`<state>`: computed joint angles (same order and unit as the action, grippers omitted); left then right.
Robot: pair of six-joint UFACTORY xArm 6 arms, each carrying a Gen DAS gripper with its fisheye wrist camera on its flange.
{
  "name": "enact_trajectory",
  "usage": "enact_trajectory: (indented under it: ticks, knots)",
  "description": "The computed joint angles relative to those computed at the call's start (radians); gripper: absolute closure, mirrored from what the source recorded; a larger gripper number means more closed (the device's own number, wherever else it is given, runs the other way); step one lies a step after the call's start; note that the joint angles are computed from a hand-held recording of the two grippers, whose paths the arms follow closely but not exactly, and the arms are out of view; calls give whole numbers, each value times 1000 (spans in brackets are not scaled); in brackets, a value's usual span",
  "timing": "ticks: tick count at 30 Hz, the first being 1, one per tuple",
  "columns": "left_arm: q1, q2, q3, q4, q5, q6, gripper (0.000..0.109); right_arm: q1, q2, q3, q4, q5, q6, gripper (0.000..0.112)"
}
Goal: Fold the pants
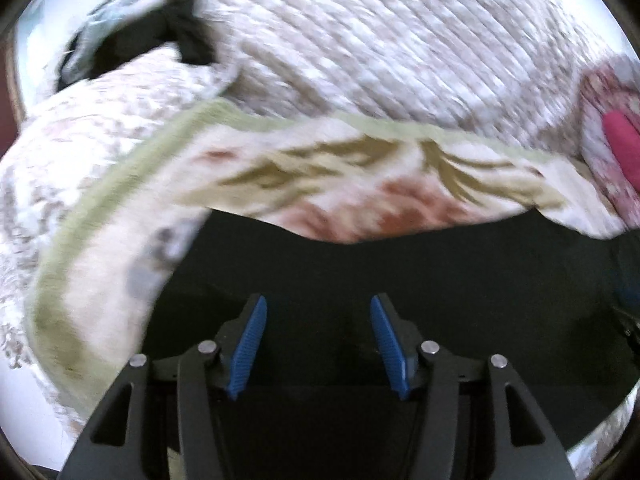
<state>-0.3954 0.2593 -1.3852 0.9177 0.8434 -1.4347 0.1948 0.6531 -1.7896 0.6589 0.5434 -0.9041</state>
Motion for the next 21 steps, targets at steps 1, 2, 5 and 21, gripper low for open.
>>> enact_trajectory:
  ticks: [1, 2, 5, 21]
  knots:
    - [13, -20, 23, 3, 3, -15, 51, -4, 2, -6, 13, 11, -3, 44]
    - [21, -34, 40, 3, 8, -27, 51, -7, 4, -12, 24, 20, -4, 44]
    - [48, -72, 89, -13, 9, -44, 51, -6, -1, -14, 50, 30, -17, 44]
    - [158, -210, 300, -98, -231, -111, 49, -6, 13, -38, 65, 80, -7, 44]
